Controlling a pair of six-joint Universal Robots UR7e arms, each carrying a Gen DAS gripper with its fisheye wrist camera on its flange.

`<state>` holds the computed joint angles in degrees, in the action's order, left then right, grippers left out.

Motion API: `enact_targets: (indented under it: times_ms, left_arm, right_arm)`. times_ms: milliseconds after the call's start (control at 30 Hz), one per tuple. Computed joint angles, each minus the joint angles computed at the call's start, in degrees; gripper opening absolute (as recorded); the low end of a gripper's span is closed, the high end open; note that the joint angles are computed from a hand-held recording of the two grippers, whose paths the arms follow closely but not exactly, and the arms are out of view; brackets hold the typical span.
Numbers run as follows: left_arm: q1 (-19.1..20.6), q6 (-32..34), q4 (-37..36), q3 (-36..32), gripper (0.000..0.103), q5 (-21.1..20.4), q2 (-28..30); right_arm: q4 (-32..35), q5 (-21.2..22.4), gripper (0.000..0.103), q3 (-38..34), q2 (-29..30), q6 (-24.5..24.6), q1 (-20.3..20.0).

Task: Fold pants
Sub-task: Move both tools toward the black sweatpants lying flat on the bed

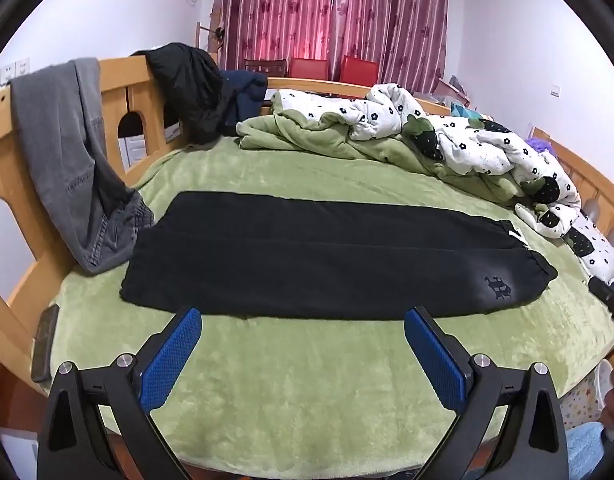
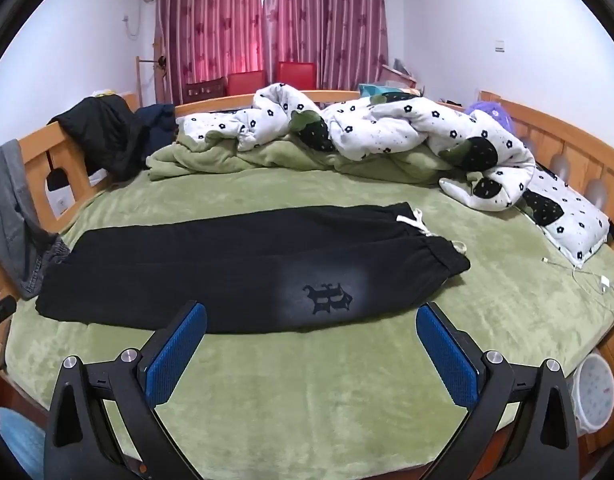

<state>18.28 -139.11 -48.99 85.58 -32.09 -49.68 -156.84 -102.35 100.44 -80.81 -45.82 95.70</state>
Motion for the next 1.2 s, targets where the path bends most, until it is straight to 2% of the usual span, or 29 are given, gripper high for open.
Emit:
enact_targets:
  times_ms: [133,267,333,567,733,833,967,1067,1200]
  left_arm:
    - [0.19,-0.55,-1.45,1.51,0.102,-0.20,-0.12]
    - [-0.38,-1.91,-2.69,3.57,0.102,-1.26,-0.52]
    - [-0.53,-2.29,-3.04,3.51,0.102,-2.15,-0.32]
    - [-0.01,-5.17,2.19,0.04,0.102,-3.43,1.81]
    - [0.13,-5.61,0.14,1.67,0.102,-1.65,0.87]
    - [0.15,-3.72,-0.48,0.98,0.102,-2.85,1.15]
    - [-0.21,-4.05,2.01,-0.47,0.102,-2.93,1.91]
    - [-0.36,-3.89,1.17,-0.39,0.102,-2.65,1.74]
    - [-1.03,-3.56,3.93,-2.98,0.102,-3.94,2.41]
  right_arm:
    - [-3.75,-0.61,0.103,2.94,-0.06,-0.76,-0.40]
    - [-1.24,-0.18,0.103,3.69,0.19,0.43,-0.74]
    - [-2.90,-1.20,0.103,4.73,0.60,0.06,-0.17]
    - [-2.96,-0.76,0.103,7.37,-0.68,-0.11,1.46]
    - [-4.97,-0.30,0.103,9.39,-1.86,-0.93,2.53]
    - [-5.84,-0.66,0.103,9.84,-2.07,-0.72,3.13]
    - [-6.16,-0.27,0.103,9.74,-2.31,0.04,3.30]
    - [-7.96,-0.76,0.103,10.14,-2.42,-0.80,3.69]
    - [-8.57,-1.21,0.103,10.21,-2.87,-1.44,3.99]
